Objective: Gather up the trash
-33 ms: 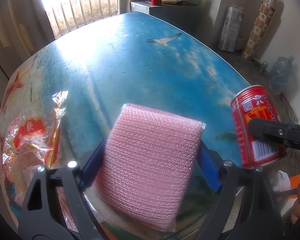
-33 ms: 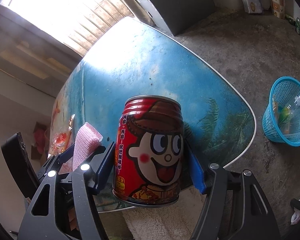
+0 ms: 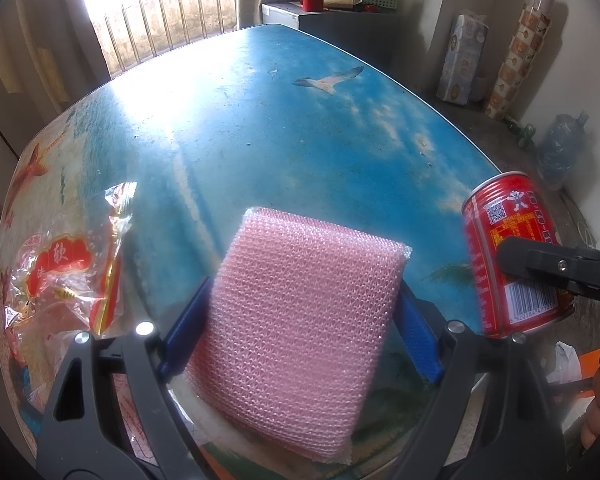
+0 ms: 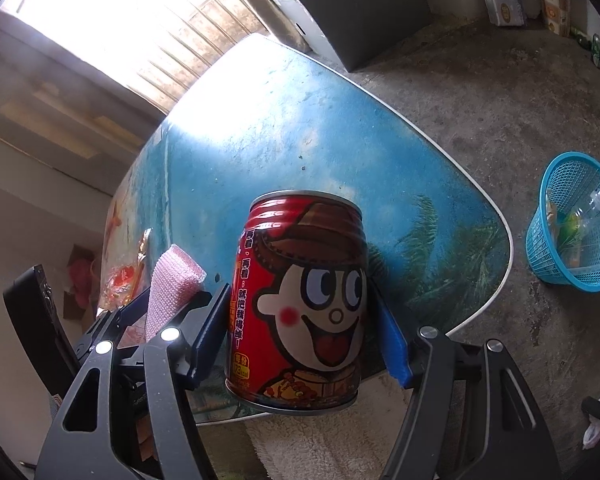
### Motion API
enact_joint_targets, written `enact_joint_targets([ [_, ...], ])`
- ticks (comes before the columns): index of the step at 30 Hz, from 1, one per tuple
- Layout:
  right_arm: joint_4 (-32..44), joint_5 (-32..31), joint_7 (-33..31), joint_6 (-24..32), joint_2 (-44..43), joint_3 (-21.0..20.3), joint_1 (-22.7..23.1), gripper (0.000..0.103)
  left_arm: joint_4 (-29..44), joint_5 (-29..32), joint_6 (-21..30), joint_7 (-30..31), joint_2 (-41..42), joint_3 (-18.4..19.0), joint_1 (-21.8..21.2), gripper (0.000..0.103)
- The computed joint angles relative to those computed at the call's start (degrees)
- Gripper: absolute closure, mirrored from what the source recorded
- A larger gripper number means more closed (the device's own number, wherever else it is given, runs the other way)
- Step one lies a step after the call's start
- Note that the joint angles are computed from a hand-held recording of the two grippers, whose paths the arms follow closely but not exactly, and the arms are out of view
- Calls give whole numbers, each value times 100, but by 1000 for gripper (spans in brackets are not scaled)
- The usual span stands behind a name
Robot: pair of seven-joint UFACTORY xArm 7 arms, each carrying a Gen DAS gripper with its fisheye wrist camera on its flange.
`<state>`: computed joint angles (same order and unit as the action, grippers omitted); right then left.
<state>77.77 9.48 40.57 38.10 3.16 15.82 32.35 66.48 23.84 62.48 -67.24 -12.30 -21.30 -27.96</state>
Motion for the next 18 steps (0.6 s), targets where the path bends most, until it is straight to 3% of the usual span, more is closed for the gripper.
enact_joint_targets([
  [18,-268,132,-69,-224,-266,-21,-78,38,257,305,169,-112,-2,-147,-30,22],
])
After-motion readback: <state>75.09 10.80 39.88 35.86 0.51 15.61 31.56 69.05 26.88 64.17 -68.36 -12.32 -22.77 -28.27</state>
